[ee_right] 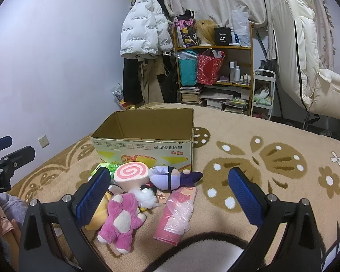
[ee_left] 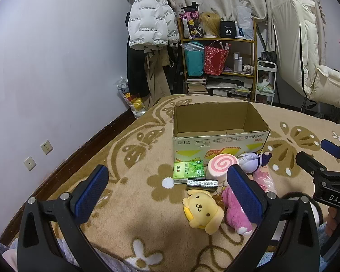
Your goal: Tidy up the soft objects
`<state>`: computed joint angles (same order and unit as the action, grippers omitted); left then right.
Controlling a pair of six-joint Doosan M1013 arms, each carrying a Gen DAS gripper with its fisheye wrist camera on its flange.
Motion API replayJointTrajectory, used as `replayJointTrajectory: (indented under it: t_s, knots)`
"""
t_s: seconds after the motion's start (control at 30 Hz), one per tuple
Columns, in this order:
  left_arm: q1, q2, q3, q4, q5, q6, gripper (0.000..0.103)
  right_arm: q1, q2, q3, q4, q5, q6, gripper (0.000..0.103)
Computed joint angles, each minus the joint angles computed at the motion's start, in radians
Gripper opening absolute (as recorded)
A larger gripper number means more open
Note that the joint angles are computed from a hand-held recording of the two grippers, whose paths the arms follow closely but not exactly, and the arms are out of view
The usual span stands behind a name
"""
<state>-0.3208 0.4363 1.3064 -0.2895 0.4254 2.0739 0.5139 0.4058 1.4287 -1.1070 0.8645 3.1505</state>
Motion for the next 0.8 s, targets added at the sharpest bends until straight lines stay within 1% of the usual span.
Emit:
replayJointTrajectory:
  t_s: [0.53, 0.8]
  knots:
    - [-0.004, 0.006, -0.01, 0.03, 0.021, -0.025, 0.103, -0.001, -0.001, 0.0, 0.002, -0.002, 0.001, 0.103]
    - [-0.004, 0.013, -0.022, 0.053, 0.044, -0.043, 0.103, 0.001, 0.001, -0.001, 0.003, -0.001, 0.0, 0.103]
